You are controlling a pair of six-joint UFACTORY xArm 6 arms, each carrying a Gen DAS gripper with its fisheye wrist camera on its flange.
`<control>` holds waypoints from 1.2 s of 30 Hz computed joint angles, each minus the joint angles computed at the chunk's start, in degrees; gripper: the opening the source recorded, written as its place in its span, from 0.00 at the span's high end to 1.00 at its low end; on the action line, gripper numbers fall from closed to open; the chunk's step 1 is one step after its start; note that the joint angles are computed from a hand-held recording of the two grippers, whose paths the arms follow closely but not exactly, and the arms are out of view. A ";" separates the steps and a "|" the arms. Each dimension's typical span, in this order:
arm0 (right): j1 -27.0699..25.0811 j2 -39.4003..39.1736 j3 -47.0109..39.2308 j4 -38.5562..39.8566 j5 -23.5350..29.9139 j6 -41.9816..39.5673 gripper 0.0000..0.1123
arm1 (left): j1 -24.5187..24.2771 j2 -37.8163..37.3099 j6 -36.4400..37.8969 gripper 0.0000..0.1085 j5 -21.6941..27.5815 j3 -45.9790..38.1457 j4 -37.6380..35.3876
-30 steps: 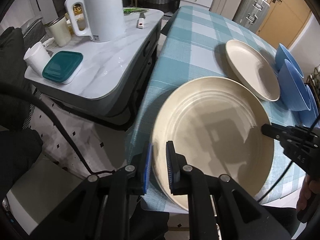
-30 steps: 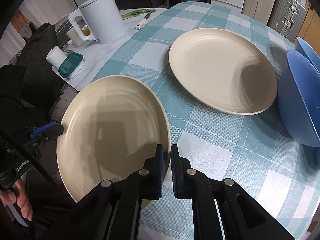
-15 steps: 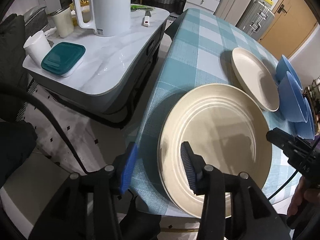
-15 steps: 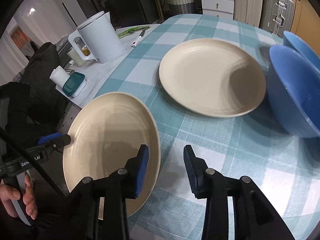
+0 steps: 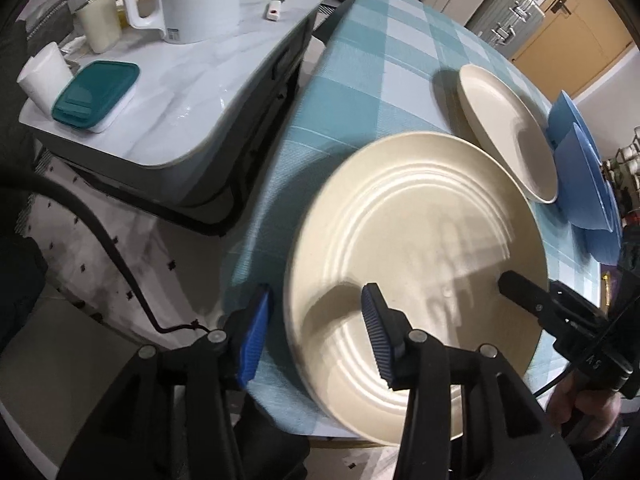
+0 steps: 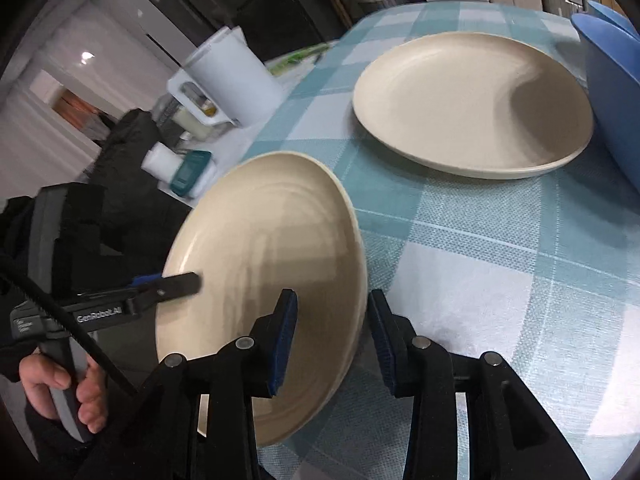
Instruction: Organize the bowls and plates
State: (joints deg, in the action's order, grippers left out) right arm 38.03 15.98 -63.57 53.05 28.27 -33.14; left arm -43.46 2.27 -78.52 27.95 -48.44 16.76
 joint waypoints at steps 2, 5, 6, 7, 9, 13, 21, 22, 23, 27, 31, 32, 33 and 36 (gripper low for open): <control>-0.52 -0.02 0.09 2.46 1.15 -1.83 0.67 | -0.32 0.85 1.28 0.58 -1.05 -0.63 -1.10; -0.84 -0.28 0.43 3.82 1.41 -2.66 0.67 | -0.98 2.01 1.58 0.57 1.73 -2.84 -0.65; -1.00 -0.71 0.90 4.10 1.30 -2.89 0.67 | -1.12 2.42 1.67 0.57 2.08 -3.41 -0.67; -1.05 -0.79 1.03 4.29 1.15 -2.73 0.67 | -1.11 2.51 1.75 0.57 1.99 -3.57 -0.82; -1.23 -1.04 1.28 4.23 0.98 -1.27 0.67 | -1.31 3.14 2.13 0.57 1.68 -4.27 -1.23; -2.16 -2.40 2.79 2.67 0.57 1.59 0.67 | -2.37 5.43 3.93 0.57 3.58 -7.64 -1.47; -5.10 -7.34 8.99 -7.92 -3.71 8.83 0.67 | -5.06 13.48 9.13 0.57 6.16 -18.48 -3.38; -5.54 -7.79 9.55 -8.49 -3.89 9.08 0.67 | -5.25 14.32 9.57 0.56 6.70 -19.76 -3.53; -5.83 -8.15 9.96 -8.91 -4.02 9.44 0.67 | -5.58 15.45 9.88 0.56 7.60 -21.50 -3.45; -7.65 -9.87 11.73 -9.72 -3.51 9.02 0.67 | -6.63 18.47 9.97 0.55 11.53 -26.74 -1.38; -8.10 -10.75 12.59 -11.32 -3.38 8.98 0.67 | -7.75 20.64 8.70 0.52 16.39 -30.96 1.94; -8.18 -10.84 12.67 -11.50 -3.43 8.67 0.67 | -7.93 20.95 8.38 0.52 17.27 -31.63 2.41; -8.02 -11.05 13.04 -11.56 -4.09 8.10 0.67 | -8.06 21.04 8.04 0.53 17.78 -31.91 2.78; -7.94 -12.20 14.61 -17.09 -6.74 10.43 0.67 | -9.49 21.19 4.40 0.53 21.85 -33.86 8.46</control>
State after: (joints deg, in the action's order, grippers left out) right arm 30.10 3.78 -48.96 35.96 21.53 -22.71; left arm -52.94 23.47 -74.12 49.80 -82.30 25.22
